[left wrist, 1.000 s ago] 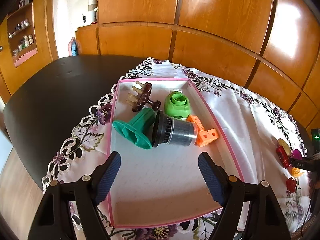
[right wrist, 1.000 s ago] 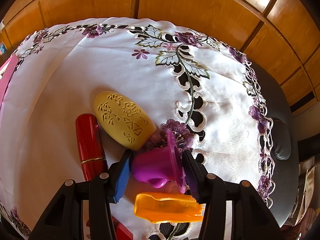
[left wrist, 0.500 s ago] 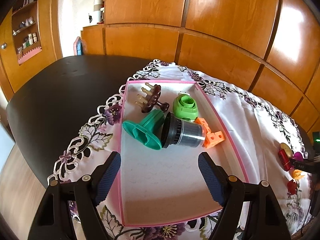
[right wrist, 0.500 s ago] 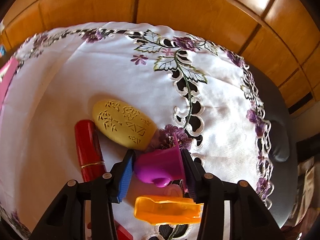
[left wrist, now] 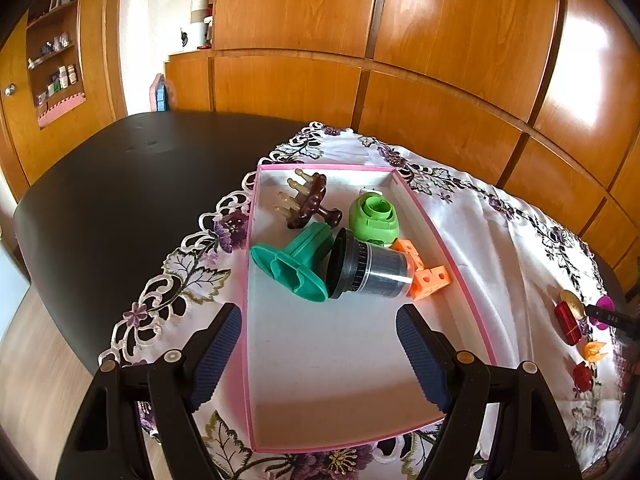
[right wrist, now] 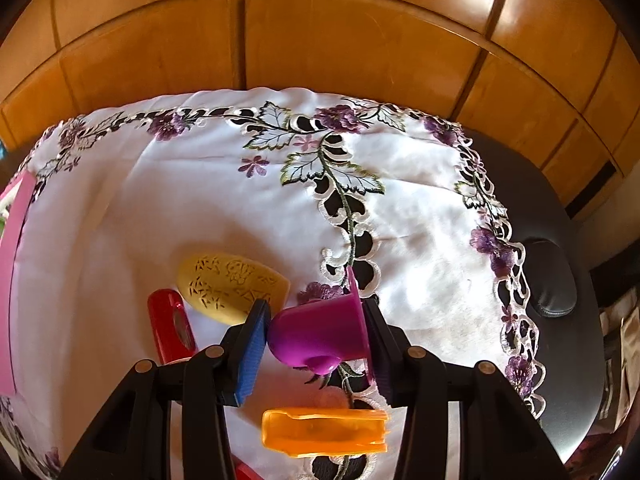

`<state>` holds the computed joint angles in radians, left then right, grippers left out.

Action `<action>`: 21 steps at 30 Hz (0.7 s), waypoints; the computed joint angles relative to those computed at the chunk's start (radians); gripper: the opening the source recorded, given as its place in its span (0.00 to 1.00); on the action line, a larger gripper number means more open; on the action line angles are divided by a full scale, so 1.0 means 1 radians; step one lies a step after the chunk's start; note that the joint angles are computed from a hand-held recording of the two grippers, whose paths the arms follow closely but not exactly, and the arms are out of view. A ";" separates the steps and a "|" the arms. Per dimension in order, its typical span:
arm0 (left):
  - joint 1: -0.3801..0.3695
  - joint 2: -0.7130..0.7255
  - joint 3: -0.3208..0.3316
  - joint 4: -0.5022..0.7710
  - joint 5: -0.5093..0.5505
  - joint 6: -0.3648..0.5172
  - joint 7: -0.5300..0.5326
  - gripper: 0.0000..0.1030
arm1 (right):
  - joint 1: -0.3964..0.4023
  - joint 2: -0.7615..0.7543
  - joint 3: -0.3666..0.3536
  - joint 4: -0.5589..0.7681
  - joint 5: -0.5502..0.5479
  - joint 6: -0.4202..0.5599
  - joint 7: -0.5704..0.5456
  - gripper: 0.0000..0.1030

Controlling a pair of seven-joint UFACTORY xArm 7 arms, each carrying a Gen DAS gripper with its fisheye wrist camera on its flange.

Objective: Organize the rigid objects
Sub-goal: 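Lift the magenta funnel with the right gripper while the left withdraws from the tray, then carry the magenta funnel into the tray and open the right gripper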

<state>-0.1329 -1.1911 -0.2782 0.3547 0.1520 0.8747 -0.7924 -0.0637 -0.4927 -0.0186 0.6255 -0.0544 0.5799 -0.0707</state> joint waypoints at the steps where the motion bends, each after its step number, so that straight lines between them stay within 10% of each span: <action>1: 0.000 -0.003 0.000 0.000 0.000 0.003 0.000 0.78 | 0.000 -0.004 -0.001 0.000 0.003 -0.002 0.001 0.45; 11: 0.003 -0.030 0.008 -0.006 0.003 0.028 0.010 0.78 | 0.123 -0.064 -0.115 -0.001 0.232 -0.018 -0.146 0.45; 21: 0.010 -0.044 0.018 -0.017 -0.004 0.028 0.010 0.78 | 0.290 -0.165 -0.056 -0.015 0.359 0.014 -0.258 0.45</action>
